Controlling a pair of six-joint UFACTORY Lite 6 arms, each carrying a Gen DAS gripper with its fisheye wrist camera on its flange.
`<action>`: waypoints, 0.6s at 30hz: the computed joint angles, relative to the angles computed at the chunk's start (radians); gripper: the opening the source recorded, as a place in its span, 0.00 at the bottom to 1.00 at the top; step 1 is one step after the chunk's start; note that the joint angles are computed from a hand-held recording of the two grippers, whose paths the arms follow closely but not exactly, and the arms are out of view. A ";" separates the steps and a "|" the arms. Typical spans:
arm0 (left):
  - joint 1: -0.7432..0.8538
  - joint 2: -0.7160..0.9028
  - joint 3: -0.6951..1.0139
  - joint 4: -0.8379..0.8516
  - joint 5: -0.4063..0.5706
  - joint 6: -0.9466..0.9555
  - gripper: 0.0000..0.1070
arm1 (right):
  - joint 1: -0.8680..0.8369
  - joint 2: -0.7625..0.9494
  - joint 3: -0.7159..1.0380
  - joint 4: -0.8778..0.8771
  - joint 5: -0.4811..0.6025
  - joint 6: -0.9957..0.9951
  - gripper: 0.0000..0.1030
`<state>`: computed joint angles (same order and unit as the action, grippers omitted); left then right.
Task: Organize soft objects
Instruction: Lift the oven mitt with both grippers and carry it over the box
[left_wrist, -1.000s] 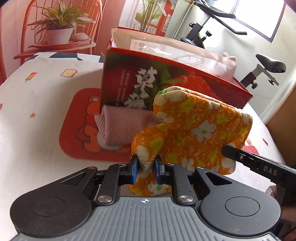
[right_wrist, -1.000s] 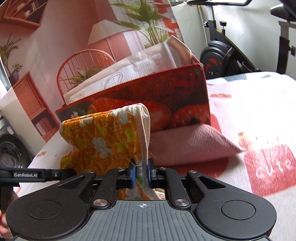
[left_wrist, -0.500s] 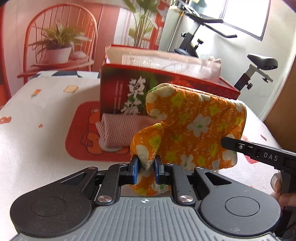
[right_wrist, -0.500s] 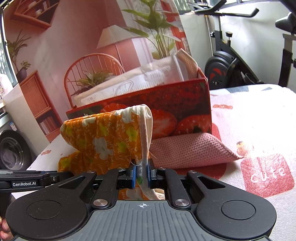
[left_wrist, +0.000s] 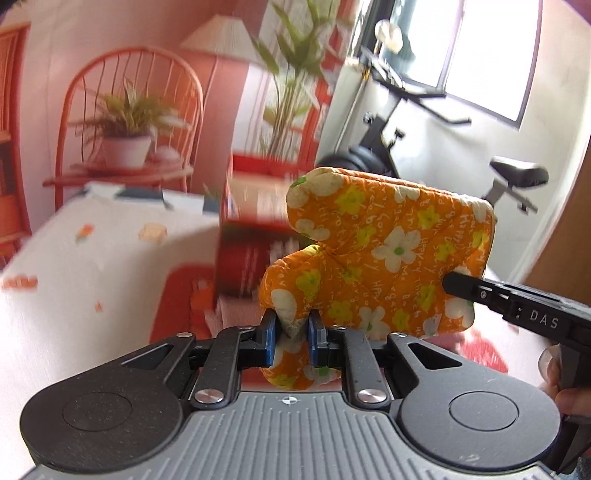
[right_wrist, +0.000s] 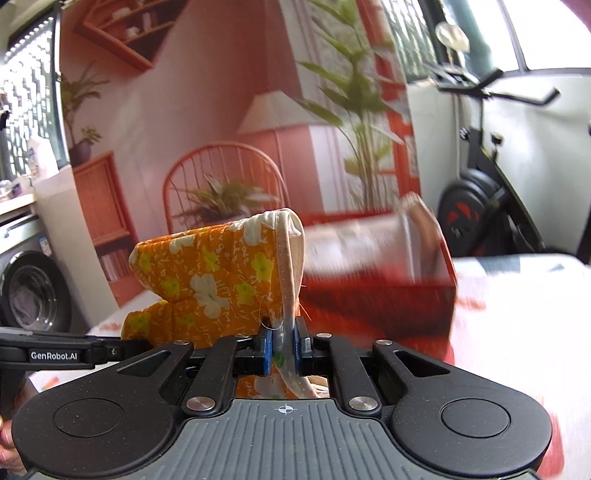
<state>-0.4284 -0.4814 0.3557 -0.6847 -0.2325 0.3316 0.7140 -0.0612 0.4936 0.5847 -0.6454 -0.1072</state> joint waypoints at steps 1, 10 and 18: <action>0.013 -0.002 0.024 -0.006 0.008 0.022 0.17 | -0.017 -0.007 0.025 -0.015 0.022 -0.012 0.10; 0.074 0.190 0.335 0.103 -0.001 0.015 0.17 | -0.217 0.080 0.369 -0.223 0.220 -0.009 0.10; 0.109 0.529 0.698 0.126 0.042 0.022 0.16 | -0.332 0.371 0.757 -0.189 0.316 -0.160 0.09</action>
<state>-0.3194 0.0479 1.0534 -0.5588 -0.1904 0.3532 0.3816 0.3095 1.2502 0.3961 -0.3298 -0.2670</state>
